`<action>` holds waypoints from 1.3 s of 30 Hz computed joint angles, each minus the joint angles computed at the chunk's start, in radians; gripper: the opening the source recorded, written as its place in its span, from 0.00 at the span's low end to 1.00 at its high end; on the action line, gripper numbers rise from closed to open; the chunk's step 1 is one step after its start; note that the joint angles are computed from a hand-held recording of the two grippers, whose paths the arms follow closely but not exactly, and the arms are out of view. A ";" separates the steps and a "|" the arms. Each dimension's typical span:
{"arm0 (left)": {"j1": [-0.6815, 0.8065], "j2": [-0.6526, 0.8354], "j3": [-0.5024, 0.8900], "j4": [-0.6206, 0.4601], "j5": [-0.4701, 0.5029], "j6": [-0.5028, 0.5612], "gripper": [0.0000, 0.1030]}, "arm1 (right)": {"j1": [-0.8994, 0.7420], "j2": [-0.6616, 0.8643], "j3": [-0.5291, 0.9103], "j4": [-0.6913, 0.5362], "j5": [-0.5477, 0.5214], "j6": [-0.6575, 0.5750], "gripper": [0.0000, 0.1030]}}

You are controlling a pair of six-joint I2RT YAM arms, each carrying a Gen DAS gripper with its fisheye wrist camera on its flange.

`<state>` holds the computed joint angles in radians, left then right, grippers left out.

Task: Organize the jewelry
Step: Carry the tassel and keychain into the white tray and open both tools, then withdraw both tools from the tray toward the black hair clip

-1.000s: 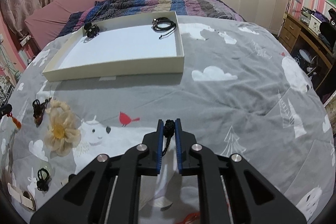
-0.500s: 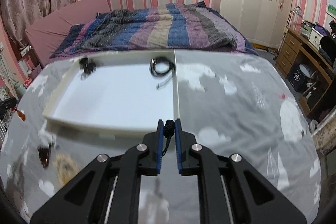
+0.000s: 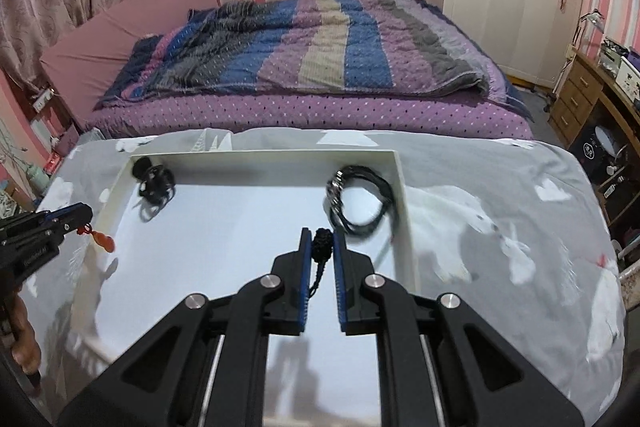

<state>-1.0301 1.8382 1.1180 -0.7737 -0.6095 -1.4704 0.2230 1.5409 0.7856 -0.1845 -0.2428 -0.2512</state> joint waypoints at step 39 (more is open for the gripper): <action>-0.157 -0.019 0.104 -0.330 -0.073 -0.250 0.93 | -0.050 0.018 0.093 -0.133 -0.006 -0.034 0.68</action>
